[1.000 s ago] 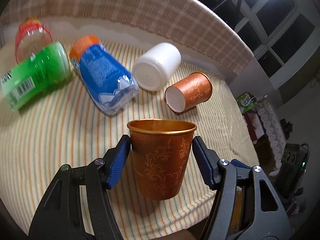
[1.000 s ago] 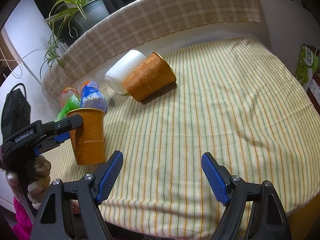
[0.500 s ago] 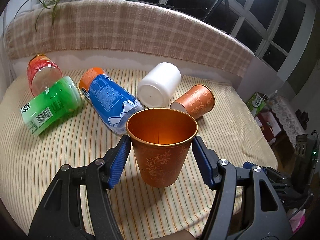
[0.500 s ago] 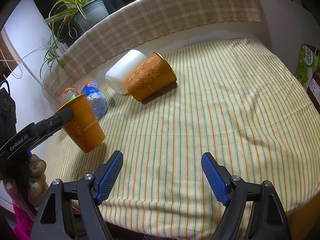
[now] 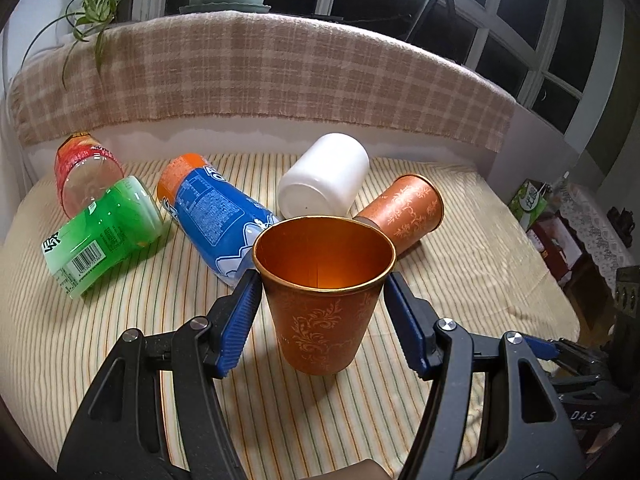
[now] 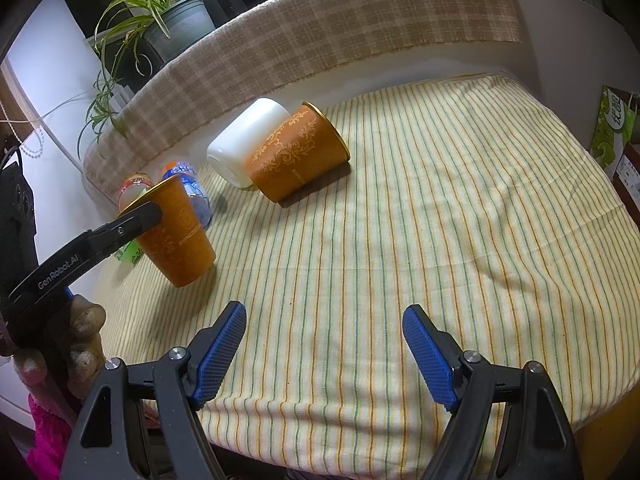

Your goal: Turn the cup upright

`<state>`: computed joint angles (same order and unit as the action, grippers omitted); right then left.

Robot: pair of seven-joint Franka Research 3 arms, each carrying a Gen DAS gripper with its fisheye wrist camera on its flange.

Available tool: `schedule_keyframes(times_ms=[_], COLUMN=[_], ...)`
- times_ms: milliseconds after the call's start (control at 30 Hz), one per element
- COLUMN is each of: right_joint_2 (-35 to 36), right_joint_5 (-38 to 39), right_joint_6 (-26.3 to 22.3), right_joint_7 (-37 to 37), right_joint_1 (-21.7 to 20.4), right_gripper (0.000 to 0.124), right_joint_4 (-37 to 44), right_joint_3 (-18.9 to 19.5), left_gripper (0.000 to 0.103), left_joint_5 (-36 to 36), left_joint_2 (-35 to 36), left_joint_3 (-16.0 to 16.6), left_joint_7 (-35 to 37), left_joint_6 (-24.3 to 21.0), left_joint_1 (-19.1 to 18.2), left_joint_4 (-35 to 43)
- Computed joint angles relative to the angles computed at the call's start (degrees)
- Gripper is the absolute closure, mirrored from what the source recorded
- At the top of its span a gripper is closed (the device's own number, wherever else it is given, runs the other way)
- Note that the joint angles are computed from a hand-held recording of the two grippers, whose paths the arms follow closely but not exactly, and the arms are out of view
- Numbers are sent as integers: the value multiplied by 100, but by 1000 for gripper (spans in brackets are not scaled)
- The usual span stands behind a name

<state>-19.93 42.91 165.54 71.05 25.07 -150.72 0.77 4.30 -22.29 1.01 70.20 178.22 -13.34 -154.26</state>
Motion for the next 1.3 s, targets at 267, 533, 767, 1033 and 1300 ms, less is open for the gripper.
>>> schedule_keyframes(times_ms=[267,533,767,1033,1300], right_joint_2=[0,-16,4,24,-12], right_joint_5=[22,-45,-60,-98,-162], right_joint_6=[-3,1,20,48,43], right_joint_7=[-38,36,36,29,58], right_joint_1=[12,23,78,119,145], right_gripper=[41,41,41,41,41], right_joint_4=[3,16,57,104,106], right_joint_3=[-12,38,50,85,112], left_gripper=[38,38,38,38,34], left_joint_5=[-85,-225,-419,-595,-722], left_joint_2=[-71,-261,-433,-613,-736], left_joint_3=[115,290,437,543,507], left_joint_7=[174,341,542,762,863], left_joint_6=[-30,-112,-225,-336,-467], left_joint_1=[-150,-341,-495,-604,-536], left_joint_4=[-112,-252,-361,-472,-531])
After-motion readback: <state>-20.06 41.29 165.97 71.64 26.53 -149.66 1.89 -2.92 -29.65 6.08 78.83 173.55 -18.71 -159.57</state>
